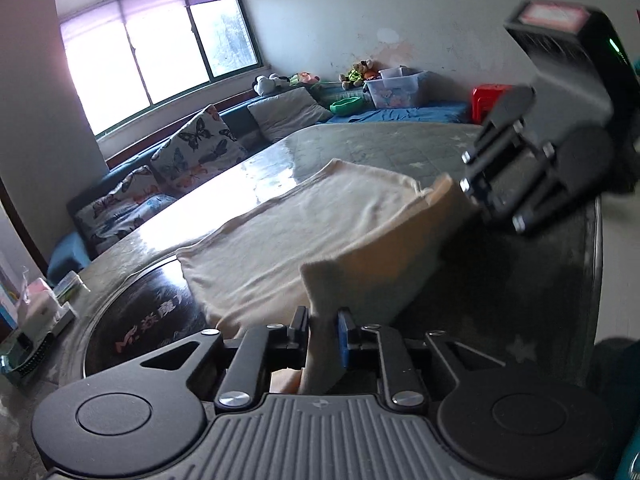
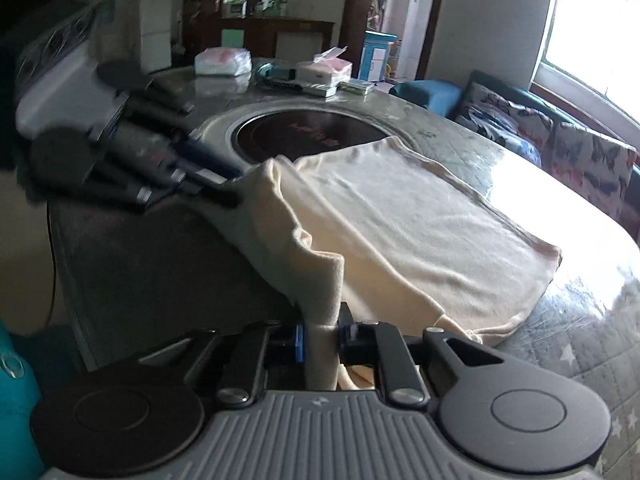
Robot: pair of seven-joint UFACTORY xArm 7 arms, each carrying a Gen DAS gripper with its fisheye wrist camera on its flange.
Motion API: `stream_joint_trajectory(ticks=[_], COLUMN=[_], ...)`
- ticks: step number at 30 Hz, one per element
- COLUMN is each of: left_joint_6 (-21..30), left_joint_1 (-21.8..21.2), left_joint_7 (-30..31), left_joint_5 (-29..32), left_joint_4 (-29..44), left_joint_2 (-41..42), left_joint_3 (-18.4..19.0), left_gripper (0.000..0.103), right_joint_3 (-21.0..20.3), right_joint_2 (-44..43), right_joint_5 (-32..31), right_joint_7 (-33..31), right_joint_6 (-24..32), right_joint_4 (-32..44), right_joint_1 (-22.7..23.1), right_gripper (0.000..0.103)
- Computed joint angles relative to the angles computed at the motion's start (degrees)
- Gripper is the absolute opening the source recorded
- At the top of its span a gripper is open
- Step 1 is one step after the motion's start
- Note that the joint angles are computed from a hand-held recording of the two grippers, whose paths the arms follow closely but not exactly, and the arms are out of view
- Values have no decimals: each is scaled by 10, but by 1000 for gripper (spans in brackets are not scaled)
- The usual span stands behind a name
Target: Fold clothes
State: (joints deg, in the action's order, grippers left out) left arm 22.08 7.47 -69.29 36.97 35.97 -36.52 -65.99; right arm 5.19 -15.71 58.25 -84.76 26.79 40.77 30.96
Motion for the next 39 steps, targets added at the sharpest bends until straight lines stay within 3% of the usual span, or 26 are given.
stream_joint_trajectory(ticks=[4,15,17,19,22,29,35,39], left_joint_6=[37,55,58,61,71,107,187,231], left_joint_1=[-15,-15,-11,-8,-18,-109,-220,-256], left_joint_7=[6,50,52,47,45,38,26,9], left_joint_5=[2,35,33,28,19,-17,-48,-54], left_joint_4=[-4,-7,-6,-4,-3,-3,22,43], left_joint_2=[-8,2,5,5,-5,-18,-13,-2], left_joint_3=[-14,-37,-43,-48,-45,12,49,58], left_gripper=[27,27,24,13,9,8,8,8], right_joint_3=[-5,-2,-1,-1,1,-14,-38,-48], right_joint_2=[-1,-1,0,-1,-11,-72,-165,-226], right_joint_5=[6,31,46,56,65,54,-27,-79], right_joint_7=[4,-8,-15,-22,-34,-40,12,57], right_joint_6=[12,0,-5,-8,-12,21,111,166], right_joint_4=[7,7,9,8,2,-29,-70,-94], right_joint_1=[-5,-3,0,1,3,4,-2,-2], right_gripper=[12,11,11,10,10,10,10,10])
